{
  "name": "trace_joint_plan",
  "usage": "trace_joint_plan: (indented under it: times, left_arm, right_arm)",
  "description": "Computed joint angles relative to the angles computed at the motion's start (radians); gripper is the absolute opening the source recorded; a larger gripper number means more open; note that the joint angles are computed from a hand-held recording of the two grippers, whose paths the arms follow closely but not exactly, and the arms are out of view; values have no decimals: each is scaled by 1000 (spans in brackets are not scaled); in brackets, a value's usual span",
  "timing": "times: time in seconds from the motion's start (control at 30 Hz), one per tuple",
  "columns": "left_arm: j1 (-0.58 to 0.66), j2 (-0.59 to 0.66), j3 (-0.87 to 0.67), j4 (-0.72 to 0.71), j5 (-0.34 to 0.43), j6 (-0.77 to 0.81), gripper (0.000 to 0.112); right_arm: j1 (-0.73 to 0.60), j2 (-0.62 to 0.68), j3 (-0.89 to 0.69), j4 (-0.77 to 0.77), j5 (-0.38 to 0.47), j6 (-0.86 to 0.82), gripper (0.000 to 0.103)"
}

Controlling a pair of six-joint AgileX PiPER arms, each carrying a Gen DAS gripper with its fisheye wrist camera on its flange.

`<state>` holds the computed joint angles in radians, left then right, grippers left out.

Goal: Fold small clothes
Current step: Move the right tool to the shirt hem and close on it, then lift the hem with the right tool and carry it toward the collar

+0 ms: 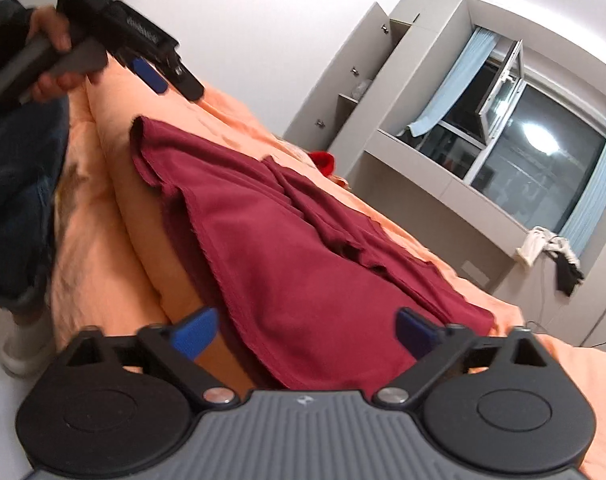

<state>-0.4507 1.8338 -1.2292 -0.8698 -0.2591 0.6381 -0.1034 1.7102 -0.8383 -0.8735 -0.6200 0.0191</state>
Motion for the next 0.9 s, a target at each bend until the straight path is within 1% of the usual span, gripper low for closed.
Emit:
trace_joint_plan:
  times: [0.03, 0.07, 0.1, 0.13, 0.2, 0.23, 0.27, 0.33, 0.37, 0.4, 0.47, 0.5, 0.6, 0.67, 0.73, 0.8, 0.83, 0.87, 0.9]
  left_arm:
    - [-1, -1, 3, 2, -3, 2, 102]
    - [-1, -1, 5, 10, -6, -2, 102]
    - [0, -2, 7, 18, -8, -6, 102]
    - [0, -3, 10, 18, -11, -6, 102]
    - [2, -4, 13, 16, -12, -8, 102]
    - [4, -6, 18, 20, -14, -16, 102]
    - [5, -8, 21, 24, -15, -24, 102]
    - [9, -5, 18, 24, -15, -32, 102]
    - [10, -5, 18, 23, -15, -33, 102]
    - [10, -3, 15, 18, -15, -30, 102]
    - [10, -2, 13, 20, -15, -31, 102]
    - [10, -1, 13, 28, -15, -36, 102]
    - [6, 1, 13, 28, -16, -21, 102]
    - [6, 0, 17, 33, -19, -18, 102]
    - [5, 0, 19, 36, -23, -22, 102]
    - [5, -1, 21, 28, -27, -18, 102]
    - [6, -2, 22, 27, -28, -19, 102]
    - [6, -4, 24, 27, -29, -21, 102]
    - [7, -6, 27, 32, -31, -27, 102]
  right_arm:
    - [17, 1, 3, 41, 15, -43, 75]
    - [29, 6, 0, 61, 32, -72, 67]
    - [34, 9, -9, 41, 49, -63, 59]
    - [32, 14, -22, -1, 63, -34, 56]
    - [44, 15, -24, -10, 93, -59, 48]
    - [53, 13, -18, 16, 106, -104, 44]
    - [65, 9, -11, 58, 121, -161, 37]
    - [78, 4, -9, 101, 149, -204, 26]
    - [83, -1, -5, 124, 161, -222, 17]
    - [90, -8, -1, 156, 173, -246, 13]
    - [96, -24, 9, 183, 187, -255, 8]
    - [98, -32, 8, 180, 195, -243, 7]
    - [94, -65, 2, 89, 226, -126, 7]
    - [91, -78, 3, 68, 239, -103, 7]
    - [91, -80, 4, 83, 246, -117, 7]
    - [90, -78, -2, 46, 256, -69, 12]
    - [86, -78, -8, 1, 269, -19, 15]
    - [85, -79, -9, -8, 278, -8, 18]
    - [87, -80, -4, 22, 282, -38, 19]
